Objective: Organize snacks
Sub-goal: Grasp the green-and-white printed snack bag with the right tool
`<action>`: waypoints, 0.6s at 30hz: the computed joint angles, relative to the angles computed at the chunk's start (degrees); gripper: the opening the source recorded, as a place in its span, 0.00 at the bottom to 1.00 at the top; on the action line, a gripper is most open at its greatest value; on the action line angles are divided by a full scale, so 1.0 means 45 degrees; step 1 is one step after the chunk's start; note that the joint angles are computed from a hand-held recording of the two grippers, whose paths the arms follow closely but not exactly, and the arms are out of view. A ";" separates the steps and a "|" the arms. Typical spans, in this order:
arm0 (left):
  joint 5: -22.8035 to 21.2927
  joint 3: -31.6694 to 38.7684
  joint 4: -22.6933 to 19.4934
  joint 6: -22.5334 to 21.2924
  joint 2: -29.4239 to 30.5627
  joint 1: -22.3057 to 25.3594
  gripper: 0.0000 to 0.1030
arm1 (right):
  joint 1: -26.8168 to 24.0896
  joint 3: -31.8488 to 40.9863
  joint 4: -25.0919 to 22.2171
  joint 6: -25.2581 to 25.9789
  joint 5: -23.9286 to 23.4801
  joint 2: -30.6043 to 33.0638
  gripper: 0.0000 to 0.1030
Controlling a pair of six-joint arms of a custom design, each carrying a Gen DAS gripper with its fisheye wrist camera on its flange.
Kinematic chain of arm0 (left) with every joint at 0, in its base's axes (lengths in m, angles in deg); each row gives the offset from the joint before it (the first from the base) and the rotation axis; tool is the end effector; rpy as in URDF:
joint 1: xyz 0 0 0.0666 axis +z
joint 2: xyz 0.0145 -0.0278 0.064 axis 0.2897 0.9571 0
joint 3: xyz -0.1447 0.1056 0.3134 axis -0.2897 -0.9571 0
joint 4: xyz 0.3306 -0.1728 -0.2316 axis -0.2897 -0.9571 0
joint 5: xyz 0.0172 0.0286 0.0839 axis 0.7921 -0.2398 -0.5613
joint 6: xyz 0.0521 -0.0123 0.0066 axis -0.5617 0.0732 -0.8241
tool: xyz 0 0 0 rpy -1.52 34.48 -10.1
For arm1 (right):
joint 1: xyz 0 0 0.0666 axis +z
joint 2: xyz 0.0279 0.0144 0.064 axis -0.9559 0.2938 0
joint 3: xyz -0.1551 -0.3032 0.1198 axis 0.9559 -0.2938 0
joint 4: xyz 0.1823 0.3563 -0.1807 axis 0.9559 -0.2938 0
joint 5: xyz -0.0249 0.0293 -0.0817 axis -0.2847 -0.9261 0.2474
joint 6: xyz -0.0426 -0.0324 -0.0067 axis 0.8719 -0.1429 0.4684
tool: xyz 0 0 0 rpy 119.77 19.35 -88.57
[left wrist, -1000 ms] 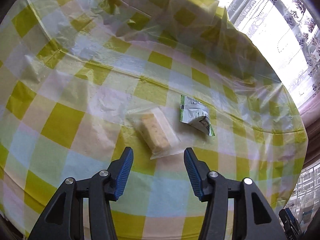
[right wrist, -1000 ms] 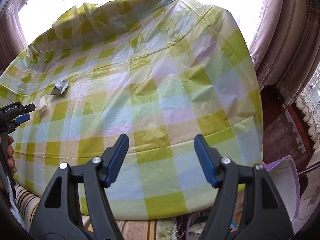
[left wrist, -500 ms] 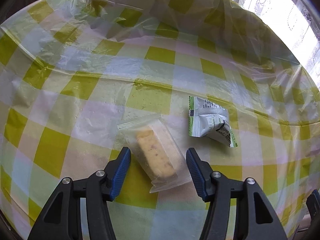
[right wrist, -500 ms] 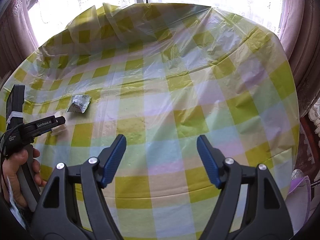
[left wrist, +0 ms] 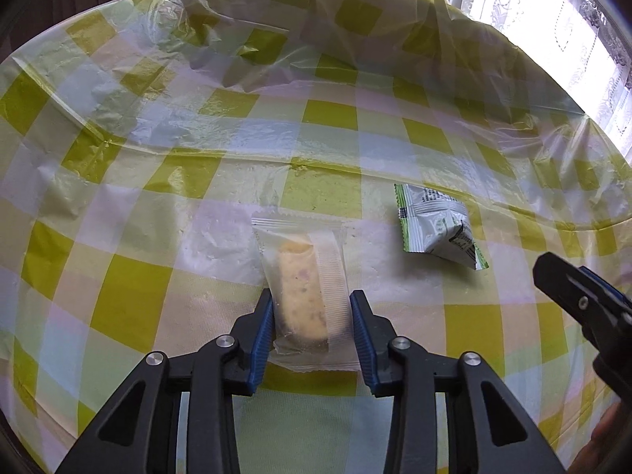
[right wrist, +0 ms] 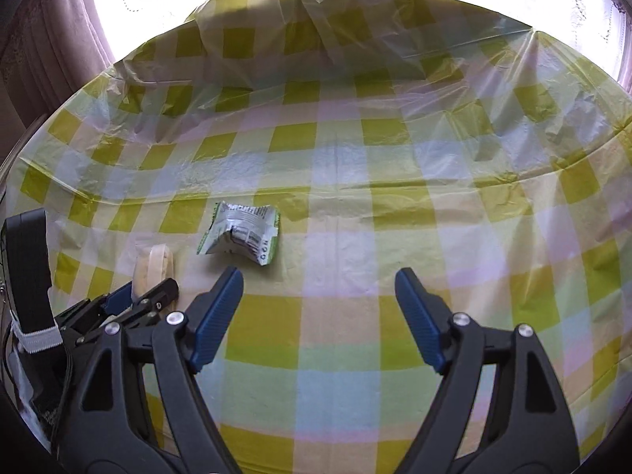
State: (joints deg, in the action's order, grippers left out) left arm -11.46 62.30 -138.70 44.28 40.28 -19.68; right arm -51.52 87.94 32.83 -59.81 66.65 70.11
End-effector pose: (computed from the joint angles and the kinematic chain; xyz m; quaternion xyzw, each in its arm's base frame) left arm 0.4677 -0.3341 0.3072 -0.0550 0.9565 -0.0402 0.2835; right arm 0.4816 0.1845 0.3470 0.0162 0.9490 0.0710 0.3066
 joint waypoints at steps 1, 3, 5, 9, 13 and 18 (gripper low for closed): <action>-0.0022 -0.0129 0.0058 0.0066 -0.0099 0.0022 0.37 | 0.0080 0.0255 0.0019 -0.0083 -0.0077 0.0301 0.79; 0.0096 -0.0404 0.0293 0.0205 -0.0320 0.0088 0.37 | 0.0205 0.0674 0.0214 -0.0256 -0.0331 0.0844 0.79; 0.0140 -0.0573 0.0413 0.0325 -0.0463 0.0153 0.37 | 0.0344 0.1113 0.0224 -0.0327 -0.0312 0.1394 0.79; 0.0209 -0.0935 0.0648 0.0591 -0.0751 0.0335 0.37 | 0.0563 0.1714 0.0288 -0.0278 -0.0190 0.2235 0.79; 0.0317 -0.1273 0.0839 0.0817 -0.1059 0.0454 0.37 | 0.0644 0.2157 0.0213 -0.0255 -0.0029 0.2863 0.79; 0.0495 -0.1425 0.1004 0.0856 -0.1168 0.0528 0.37 | 0.0808 0.2466 -0.0006 0.0275 0.0536 0.3330 0.64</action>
